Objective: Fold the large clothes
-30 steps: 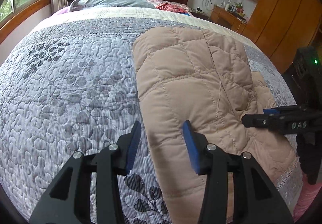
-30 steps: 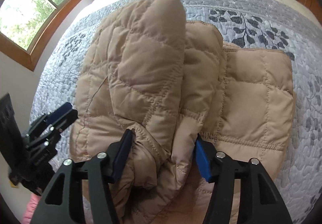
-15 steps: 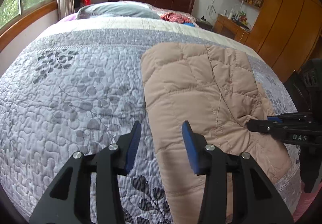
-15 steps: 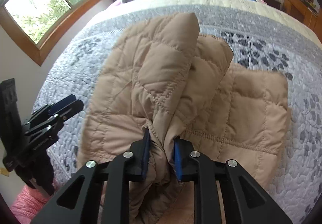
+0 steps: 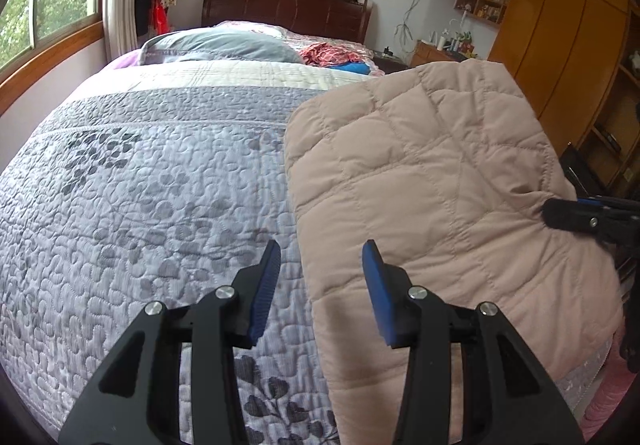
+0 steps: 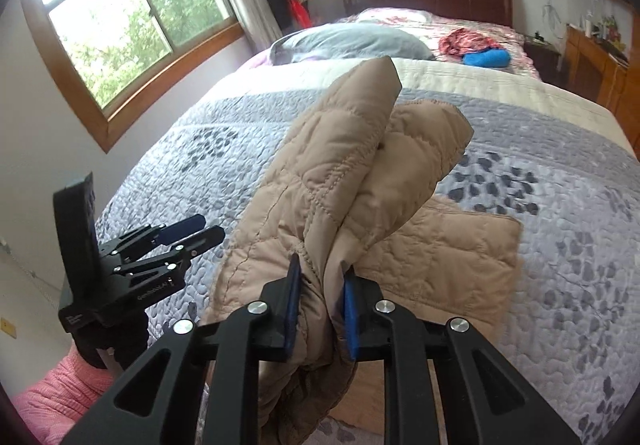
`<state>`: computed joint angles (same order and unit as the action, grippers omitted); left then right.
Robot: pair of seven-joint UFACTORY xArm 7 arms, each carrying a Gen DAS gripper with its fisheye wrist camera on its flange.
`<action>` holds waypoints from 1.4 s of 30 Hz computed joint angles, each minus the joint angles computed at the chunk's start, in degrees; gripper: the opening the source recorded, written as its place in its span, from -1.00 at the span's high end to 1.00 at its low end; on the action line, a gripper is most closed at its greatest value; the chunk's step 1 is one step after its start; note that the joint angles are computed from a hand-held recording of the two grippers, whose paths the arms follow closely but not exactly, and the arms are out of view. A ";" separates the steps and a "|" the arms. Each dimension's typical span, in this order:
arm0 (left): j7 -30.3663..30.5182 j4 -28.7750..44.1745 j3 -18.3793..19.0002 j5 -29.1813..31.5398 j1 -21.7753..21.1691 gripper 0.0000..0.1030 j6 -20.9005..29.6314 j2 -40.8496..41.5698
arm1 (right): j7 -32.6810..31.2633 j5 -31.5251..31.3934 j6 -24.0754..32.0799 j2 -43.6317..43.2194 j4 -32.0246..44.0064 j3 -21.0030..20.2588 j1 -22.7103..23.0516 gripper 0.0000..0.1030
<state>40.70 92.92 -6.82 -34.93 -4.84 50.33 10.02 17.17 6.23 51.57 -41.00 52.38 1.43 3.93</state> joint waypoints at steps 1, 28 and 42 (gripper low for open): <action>0.19 -0.30 -0.20 0.13 -0.26 0.18 -0.28 -0.22 | 0.03 -0.07 0.38 -0.95 -0.60 -0.51 -0.34 0.63; 3.73 -7.94 -2.10 5.56 -5.95 0.17 -4.15 -0.46 | -4.05 7.31 -5.16 -14.32 -26.52 -9.22 -6.07 0.54; 4.64 -8.78 -1.74 4.46 -5.48 0.13 -3.79 -2.06 | -0.66 4.20 -2.64 -17.21 -24.68 -5.44 -8.02 0.26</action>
<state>45.34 84.14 -8.56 -30.47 -10.32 46.54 7.96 16.50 10.43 48.93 -58.21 27.69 -4.00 -4.09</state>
